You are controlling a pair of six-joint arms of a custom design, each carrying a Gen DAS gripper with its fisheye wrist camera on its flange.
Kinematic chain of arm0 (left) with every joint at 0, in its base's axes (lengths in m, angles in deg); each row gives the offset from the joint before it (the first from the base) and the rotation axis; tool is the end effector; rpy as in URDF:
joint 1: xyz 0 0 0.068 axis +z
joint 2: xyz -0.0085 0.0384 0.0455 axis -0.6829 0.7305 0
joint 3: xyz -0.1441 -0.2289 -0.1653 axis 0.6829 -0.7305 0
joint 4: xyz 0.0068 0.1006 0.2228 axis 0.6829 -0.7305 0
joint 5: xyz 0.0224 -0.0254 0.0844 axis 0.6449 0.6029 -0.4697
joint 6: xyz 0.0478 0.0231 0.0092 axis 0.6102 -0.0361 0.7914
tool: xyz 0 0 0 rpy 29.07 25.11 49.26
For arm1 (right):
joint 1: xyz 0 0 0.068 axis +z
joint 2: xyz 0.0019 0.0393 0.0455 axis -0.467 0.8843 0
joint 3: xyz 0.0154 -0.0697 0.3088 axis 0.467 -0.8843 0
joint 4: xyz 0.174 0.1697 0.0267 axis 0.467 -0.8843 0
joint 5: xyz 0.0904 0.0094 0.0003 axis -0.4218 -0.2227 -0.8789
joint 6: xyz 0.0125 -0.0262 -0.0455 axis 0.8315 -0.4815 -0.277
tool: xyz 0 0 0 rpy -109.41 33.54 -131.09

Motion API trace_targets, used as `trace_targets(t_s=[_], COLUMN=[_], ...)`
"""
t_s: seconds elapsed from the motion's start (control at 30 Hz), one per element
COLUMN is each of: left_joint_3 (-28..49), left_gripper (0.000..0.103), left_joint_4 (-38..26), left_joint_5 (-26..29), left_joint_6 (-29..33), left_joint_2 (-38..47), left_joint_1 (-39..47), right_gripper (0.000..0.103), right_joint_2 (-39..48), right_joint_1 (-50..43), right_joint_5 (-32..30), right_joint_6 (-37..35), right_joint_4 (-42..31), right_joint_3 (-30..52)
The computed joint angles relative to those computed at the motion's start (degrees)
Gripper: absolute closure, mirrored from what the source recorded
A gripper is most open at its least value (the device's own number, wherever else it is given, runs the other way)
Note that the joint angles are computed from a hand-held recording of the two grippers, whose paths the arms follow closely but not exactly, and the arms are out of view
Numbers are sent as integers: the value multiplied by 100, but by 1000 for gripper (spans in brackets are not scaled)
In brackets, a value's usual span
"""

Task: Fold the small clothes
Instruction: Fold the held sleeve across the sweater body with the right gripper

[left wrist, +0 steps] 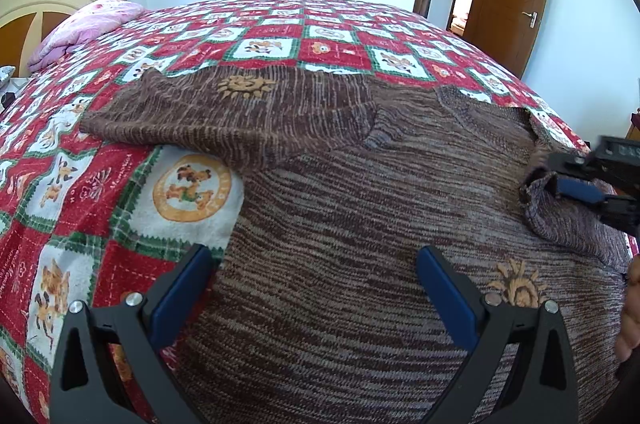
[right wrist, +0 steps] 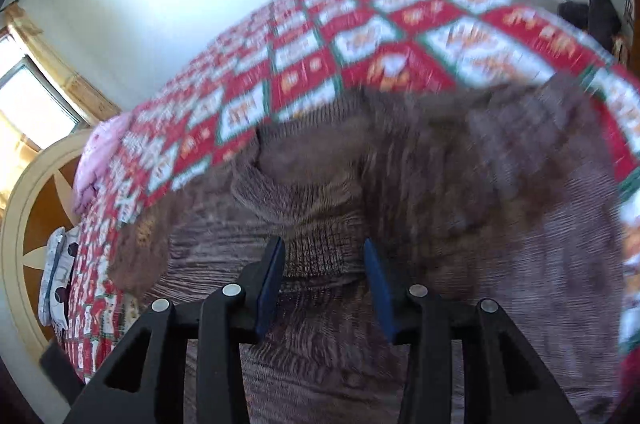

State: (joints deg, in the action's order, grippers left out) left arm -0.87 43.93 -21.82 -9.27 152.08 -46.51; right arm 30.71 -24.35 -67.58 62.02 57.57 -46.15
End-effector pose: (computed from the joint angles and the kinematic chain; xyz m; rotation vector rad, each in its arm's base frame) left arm 0.2835 -0.0198 0.0700 0.0456 2.3931 -0.1465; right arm 0.3124 0.0270 0.0872 0.4759 2.4033 0.5479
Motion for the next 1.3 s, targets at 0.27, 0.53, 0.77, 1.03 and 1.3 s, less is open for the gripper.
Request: trace_targets(t_s=[0.27,0.53,0.77,1.03,1.3], left_joint_3=[-8,-20,-33,-24,-40], left_gripper=[0,0,0,0,0], left_joint_4=[48,103,138,145,204], left_joint_5=[28,15,-12,0,5], left_joint_6=[-8,-2,1,0,13], left_joint_2=[9,31,39,60,77], left_joint_1=[8,6,-4,-8,6], right_gripper=[60,72,82,82,82], right_joint_2=[559,-635,-3,294,-987], right_joint_1=[-361,147,595,90,-60], right_joint_5=[-2238,570,1958,-760,1238], right_joint_6=[1211,-154,-480,521,-218], right_joint_4=[1897,498,-710,808,330], right_joint_3=[319,-570,270,457,-1105])
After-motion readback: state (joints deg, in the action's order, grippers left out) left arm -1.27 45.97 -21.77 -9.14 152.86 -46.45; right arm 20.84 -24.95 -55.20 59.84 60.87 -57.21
